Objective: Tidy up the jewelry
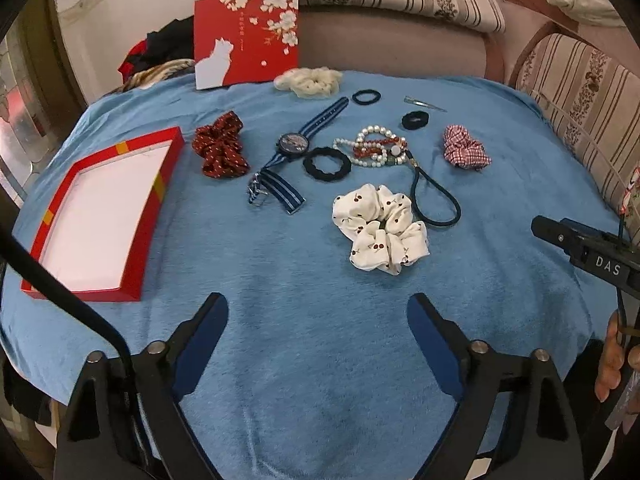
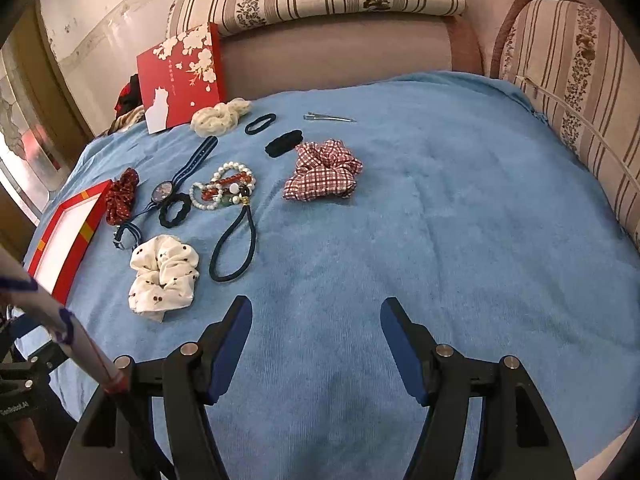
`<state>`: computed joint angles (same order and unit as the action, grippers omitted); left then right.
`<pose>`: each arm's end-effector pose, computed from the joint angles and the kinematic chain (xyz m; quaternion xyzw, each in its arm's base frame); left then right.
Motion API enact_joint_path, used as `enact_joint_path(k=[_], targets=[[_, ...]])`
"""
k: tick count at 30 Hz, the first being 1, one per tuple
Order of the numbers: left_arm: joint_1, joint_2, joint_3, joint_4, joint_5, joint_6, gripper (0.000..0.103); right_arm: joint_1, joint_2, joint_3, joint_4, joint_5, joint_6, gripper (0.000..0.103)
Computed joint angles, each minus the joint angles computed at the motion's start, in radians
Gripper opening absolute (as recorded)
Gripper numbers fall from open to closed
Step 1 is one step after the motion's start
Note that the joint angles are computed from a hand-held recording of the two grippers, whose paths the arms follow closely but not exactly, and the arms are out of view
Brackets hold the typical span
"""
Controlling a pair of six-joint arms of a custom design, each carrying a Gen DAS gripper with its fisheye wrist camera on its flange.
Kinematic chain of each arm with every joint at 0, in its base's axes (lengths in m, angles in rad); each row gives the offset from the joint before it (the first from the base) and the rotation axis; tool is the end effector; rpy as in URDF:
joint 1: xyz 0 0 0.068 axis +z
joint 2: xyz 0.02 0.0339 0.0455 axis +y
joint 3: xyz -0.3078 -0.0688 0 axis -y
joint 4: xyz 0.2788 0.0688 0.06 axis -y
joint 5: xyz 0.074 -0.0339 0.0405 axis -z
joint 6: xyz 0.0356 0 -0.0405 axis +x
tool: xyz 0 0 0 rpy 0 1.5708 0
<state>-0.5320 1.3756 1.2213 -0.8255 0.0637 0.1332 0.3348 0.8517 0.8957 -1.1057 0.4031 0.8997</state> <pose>0.2626 -0.1572 0.3409 0.3210 0.9007 -0.0875 0.2793 0.1417 0.0345 0.3241 0.3127 0.8966 -0.0152 0.3133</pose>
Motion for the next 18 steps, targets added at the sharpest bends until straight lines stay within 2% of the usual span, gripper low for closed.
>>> enact_joint_path(k=[5,18], targets=[[0.0,0.063,0.024,-0.007,-0.001,-0.017,0.081,-0.089,0.03,-0.005,0.053,-0.056,-0.078,0.071],[-0.003,0.182,0.077,0.004,-0.015,-0.046,0.081,-0.254,0.119,-0.023,0.185,-0.16,-0.209,0.071]])
